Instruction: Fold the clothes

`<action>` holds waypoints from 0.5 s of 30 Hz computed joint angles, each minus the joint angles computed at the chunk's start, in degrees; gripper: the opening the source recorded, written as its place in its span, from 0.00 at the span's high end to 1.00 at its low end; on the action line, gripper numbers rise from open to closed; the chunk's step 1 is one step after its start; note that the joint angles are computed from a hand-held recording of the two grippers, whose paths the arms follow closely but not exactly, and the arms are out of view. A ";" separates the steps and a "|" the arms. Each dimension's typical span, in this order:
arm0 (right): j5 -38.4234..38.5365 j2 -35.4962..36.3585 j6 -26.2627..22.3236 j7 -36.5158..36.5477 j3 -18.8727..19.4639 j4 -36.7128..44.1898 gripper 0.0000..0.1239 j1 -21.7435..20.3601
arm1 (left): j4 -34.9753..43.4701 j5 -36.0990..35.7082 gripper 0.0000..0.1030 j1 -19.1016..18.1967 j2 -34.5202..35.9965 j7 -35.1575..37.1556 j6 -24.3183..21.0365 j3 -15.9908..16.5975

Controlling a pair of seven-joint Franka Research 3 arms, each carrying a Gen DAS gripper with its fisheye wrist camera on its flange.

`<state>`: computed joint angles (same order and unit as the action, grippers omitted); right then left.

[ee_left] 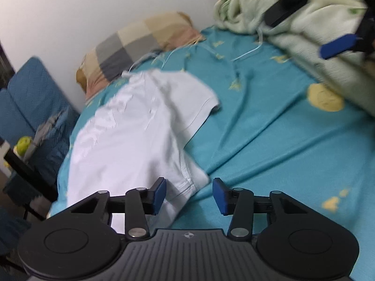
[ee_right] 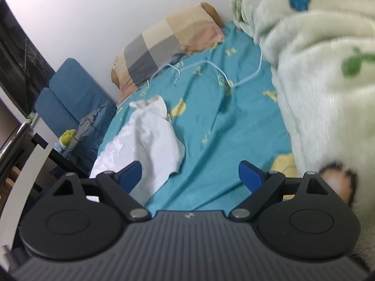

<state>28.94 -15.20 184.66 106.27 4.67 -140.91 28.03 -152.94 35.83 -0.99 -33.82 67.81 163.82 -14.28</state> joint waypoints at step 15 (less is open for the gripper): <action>0.85 2.82 4.25 -12.50 -20.94 1.50 0.27 25.84 | -5.10 -25.25 0.95 -15.64 -20.84 5.82 4.80 21.55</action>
